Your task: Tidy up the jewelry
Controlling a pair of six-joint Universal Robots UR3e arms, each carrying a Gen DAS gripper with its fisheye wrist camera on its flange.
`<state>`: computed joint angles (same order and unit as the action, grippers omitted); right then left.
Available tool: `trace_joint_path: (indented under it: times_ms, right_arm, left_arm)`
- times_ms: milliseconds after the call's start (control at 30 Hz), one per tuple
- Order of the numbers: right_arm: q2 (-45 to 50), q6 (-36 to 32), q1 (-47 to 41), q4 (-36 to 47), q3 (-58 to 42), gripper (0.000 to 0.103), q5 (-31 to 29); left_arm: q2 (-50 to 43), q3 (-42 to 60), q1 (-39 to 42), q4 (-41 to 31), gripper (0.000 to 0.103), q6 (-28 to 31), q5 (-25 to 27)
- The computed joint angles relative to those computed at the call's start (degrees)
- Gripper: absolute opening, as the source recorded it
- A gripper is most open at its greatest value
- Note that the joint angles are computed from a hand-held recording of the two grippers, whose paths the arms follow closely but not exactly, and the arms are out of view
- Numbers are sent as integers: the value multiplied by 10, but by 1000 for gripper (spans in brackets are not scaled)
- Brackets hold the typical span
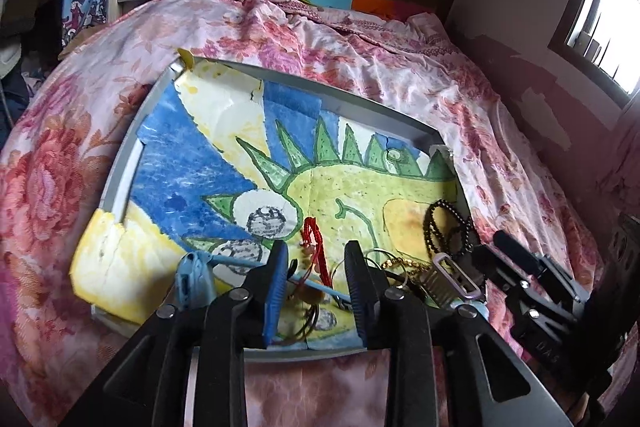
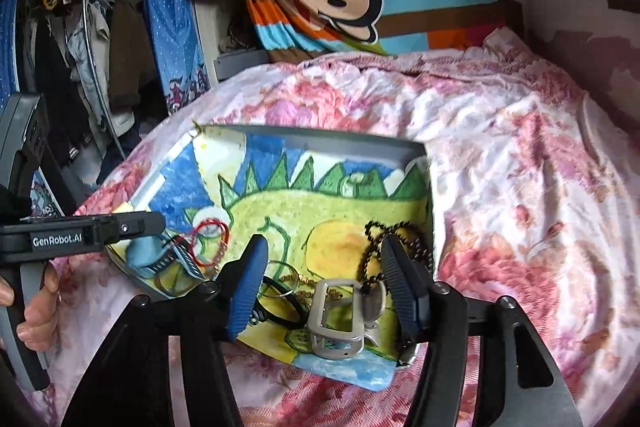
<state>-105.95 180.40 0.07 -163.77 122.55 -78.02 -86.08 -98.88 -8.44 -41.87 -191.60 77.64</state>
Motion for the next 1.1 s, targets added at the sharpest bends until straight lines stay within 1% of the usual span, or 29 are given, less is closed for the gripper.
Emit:
trace_joint_path:
  times_ms: [67, 133, 167, 200, 233, 267, 300, 367, 433, 533, 600, 700, 867, 933, 967, 1033, 1100]
  right_arm:
    - [-28, 5, 0, 16, -1, 60, -7]
    - [-59, 16, -6, 22, 8, 67, -5]
    - [-75, 20, -11, 28, 12, 69, -2]
    - [-93, 24, -15, 37, 15, 71, 0]
    - [-107, 24, -17, 45, 18, 73, -1]
    - [-125, 26, -15, 51, 21, 74, -9]
    - [-136, 28, -12, 55, 23, 76, -14]
    - [-167, 30, -12, 72, 27, 83, -15]
    - [-197, 31, -7, 83, 32, 89, -18]
    - [-229, 30, 14, 98, 32, 92, -34]
    - [-242, 35, 43, 100, 31, 95, -61]
    - [-269, 42, 81, 105, 37, 100, -92]
    - [-283, 74, 206, 83, 48, 101, -213]
    - [-274, 93, 278, 67, 49, 101, -285]
    - [-258, 106, 337, 49, 49, 101, -345]
    - [-224, 127, 432, 19, 44, 101, -442]
    - [-184, 151, 530, -8, 35, 101, -539]
  left_arm:
    - [17, 0, -1, -14, 28, 3, 4]
    - [38, 0, 0, -30, 31, 6, 4]
    - [48, -1, 1, -36, 39, 7, 4]
    - [66, -9, 5, -38, 52, 4, 0]
    - [81, -19, 11, -36, 60, 0, -5]
    - [101, -31, 17, -31, 71, -7, -10]
    - [122, -45, 24, -25, 75, -13, -17]
    - [159, -58, 39, -38, 79, -14, -31]
    - [183, -63, 39, -50, 85, -14, -23]
    - [230, -82, 39, -52, 92, -13, -4]
    - [259, -94, 37, -50, 97, -15, 11]
    - [304, -111, 22, -42, 102, -23, 50]
    - [367, -130, -1, -42, 103, -29, 103]
    - [398, -140, -13, -49, 103, -30, 122]
    - [414, -145, -20, -53, 103, -29, 131]
    - [442, -153, -38, -62, 103, -30, 152]
    - [461, -157, -70, -69, 103, -36, 187]
